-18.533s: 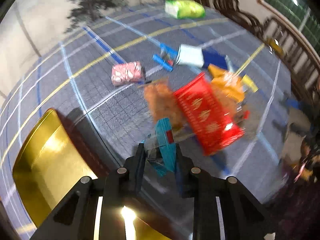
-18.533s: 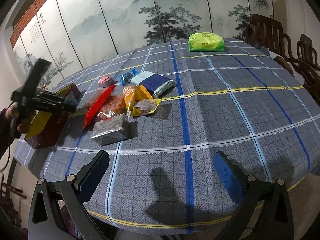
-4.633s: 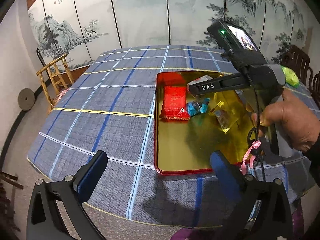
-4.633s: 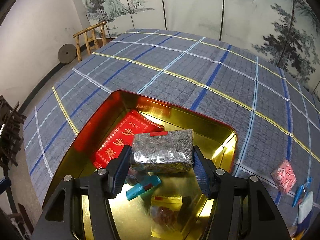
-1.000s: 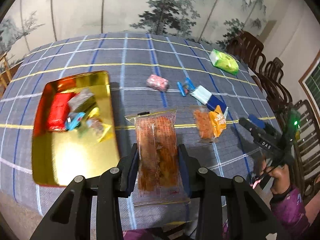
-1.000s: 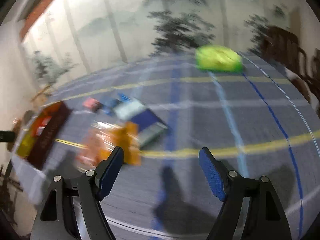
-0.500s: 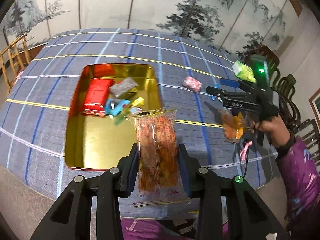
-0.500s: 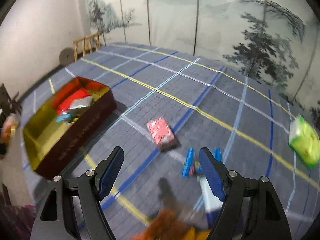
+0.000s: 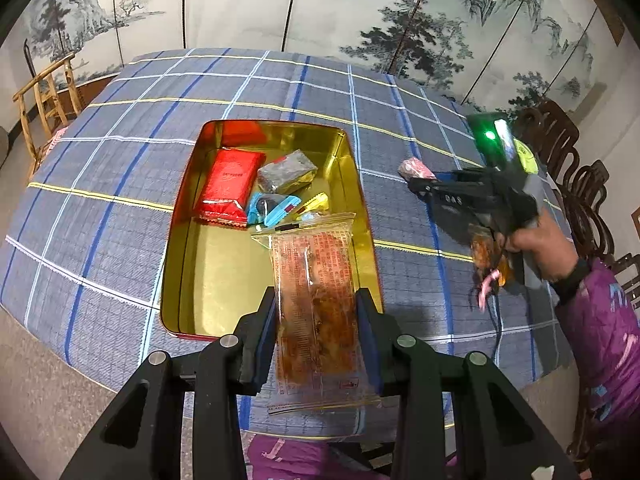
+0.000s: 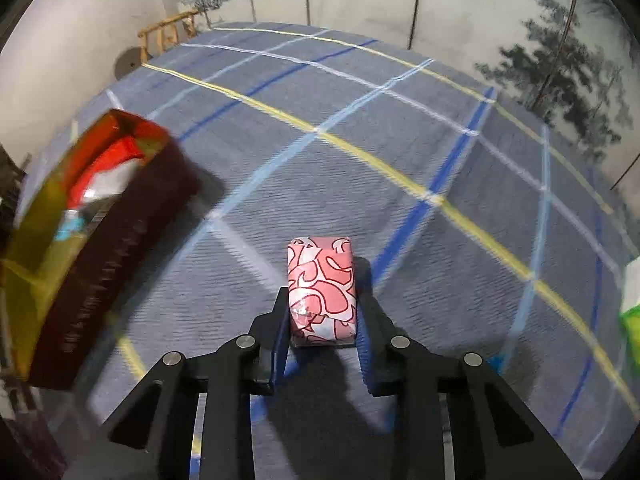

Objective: Organize snacks
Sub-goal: 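Carry the peanut bag toward the tin while the right gripper grasps the pink candy, then lower the clear peanut bag into the gold tin and open the left gripper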

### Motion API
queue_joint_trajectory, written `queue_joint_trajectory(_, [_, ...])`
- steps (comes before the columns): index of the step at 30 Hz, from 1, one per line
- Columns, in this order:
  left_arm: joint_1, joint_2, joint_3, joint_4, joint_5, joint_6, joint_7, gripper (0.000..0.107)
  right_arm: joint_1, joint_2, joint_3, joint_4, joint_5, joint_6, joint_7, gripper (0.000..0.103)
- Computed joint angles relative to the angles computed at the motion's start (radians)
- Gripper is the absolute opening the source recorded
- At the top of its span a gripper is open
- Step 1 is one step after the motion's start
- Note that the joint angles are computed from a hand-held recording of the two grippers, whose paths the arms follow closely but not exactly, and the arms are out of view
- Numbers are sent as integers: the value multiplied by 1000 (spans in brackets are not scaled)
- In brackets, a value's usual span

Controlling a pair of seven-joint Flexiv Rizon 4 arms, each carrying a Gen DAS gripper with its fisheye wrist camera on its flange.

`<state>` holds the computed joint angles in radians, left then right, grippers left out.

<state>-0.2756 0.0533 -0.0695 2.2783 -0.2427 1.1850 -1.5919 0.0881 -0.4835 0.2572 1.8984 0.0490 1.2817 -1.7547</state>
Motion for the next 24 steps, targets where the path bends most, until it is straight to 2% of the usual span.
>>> queue_joint_trajectory(2, [3, -3, 3, 3, 2, 7, 1, 34, 16, 34, -5, 61, -21, 65, 39, 30])
queue_joint_trajectory(3, [5, -4, 3, 5, 7, 10, 0, 34, -6, 57, 34, 82, 38, 93, 10, 30])
queue_joint_trajectory(7, [16, -12, 7, 7, 35, 21, -8, 34, -142, 177, 276, 201, 265, 230, -122, 30])
queue_joint_trajectory(8, [16, -17, 8, 10, 20, 26, 8, 34, -167, 197, 323, 213, 317, 241, -149, 30])
queue_joint_trajectory(10, [19, -26, 9, 13, 18, 44, 25, 34, -270, 247, 475, 235, 495, 254, -264, 30])
queue_joint_trajectory(12, [24, -37, 10, 11, 35, 57, 31, 34, -323, 291, 556, 248, 630, 249, -341, 30])
queue_joint_trajectory(14, [25, -50, 10, 15, 12, 76, 67, 34, -355, 338, 604, 260, 754, 234, -406, 30])
queue_joint_trajectory(16, [35, -65, 13, 10, 37, 93, 68, 34, -396, 395, 636, 257, 896, 188, -479, 30])
queue_joint_trajectory(18, [44, -81, 16, 6, 42, 113, 81, 34, -414, 453, 632, 258, 1009, 143, -541, 30])
queue_joint_trajectory(20, [50, -94, 13, 7, 10, 132, 125, 34, -396, 490, 615, 273, 1038, 141, -544, 30])
queue_joint_trajectory(24, [66, -129, 13, -16, 17, 127, 157, 34, -352, 536, 579, 298, 1057, 136, -518, 30])
